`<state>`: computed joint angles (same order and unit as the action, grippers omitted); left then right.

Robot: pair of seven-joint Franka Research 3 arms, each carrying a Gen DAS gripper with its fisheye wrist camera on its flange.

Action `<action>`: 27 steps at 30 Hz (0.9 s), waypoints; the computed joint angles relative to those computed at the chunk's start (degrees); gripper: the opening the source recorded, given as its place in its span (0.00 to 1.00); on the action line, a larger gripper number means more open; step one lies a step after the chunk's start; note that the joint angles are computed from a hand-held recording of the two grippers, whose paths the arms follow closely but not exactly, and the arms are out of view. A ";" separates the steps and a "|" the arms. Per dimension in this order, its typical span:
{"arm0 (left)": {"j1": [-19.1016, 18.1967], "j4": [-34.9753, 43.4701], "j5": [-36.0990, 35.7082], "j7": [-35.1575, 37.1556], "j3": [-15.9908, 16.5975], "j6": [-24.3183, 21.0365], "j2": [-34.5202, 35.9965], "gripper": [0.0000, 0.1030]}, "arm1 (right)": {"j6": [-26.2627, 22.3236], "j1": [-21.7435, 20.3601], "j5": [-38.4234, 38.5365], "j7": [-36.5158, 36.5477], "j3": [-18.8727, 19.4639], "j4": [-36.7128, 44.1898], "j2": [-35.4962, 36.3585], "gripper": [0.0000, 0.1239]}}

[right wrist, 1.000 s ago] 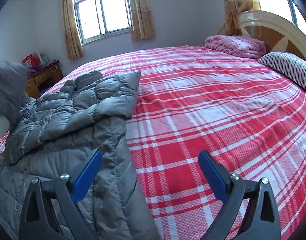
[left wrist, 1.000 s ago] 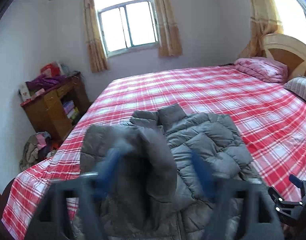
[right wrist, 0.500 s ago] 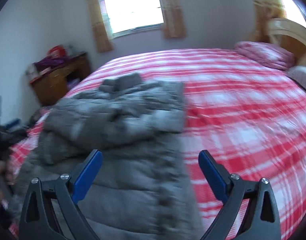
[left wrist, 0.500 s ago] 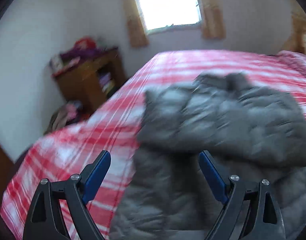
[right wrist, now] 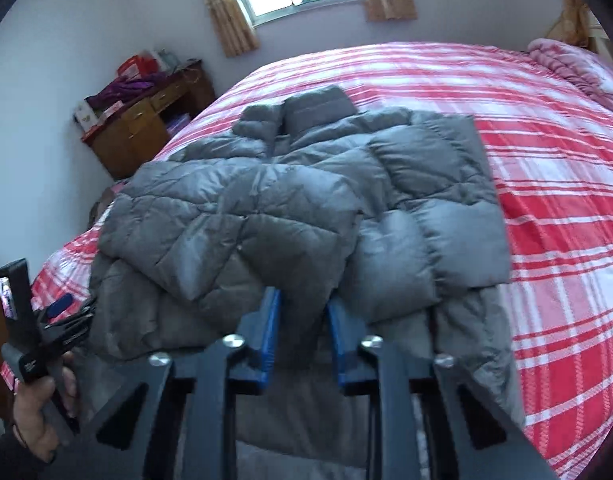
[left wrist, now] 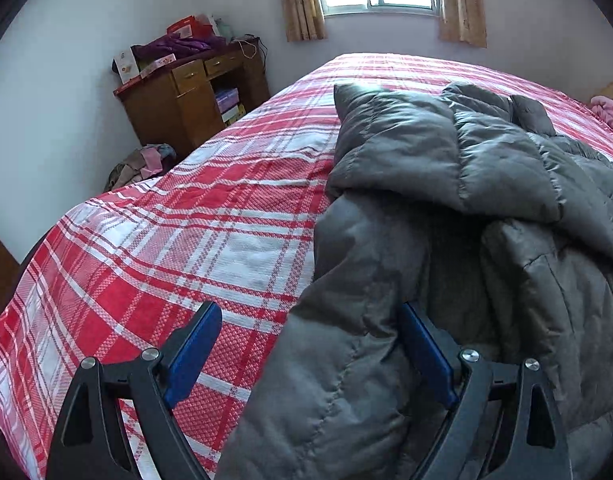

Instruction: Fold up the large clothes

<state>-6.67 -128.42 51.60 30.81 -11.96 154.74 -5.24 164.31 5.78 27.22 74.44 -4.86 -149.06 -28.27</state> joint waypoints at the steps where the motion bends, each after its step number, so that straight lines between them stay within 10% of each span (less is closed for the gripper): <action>1: -0.04 0.16 -0.15 0.18 0.00 -0.07 0.24 0.88 | 0.25 -0.92 -0.67 0.61 0.54 -0.32 -0.32 0.15; 6: -0.21 0.21 0.30 0.21 -0.02 -0.69 0.18 0.88 | 0.72 -7.47 -7.29 6.34 4.85 -0.23 0.42 0.11; 10: -0.54 -0.52 -3.56 3.91 0.25 -1.60 -2.11 0.88 | -0.91 -4.47 -6.17 4.22 0.96 0.27 0.41 0.11; 14: -0.01 0.08 -7.01 9.11 0.14 -0.11 -6.80 0.88 | -1.50 -8.66 -8.93 7.59 3.28 -0.57 -2.63 0.60; 27: -4.32 26.87 -3.55 0.23 -0.24 -5.16 14.56 0.88 | 10.63 -20.68 -23.47 31.94 20.33 6.61 3.80 0.57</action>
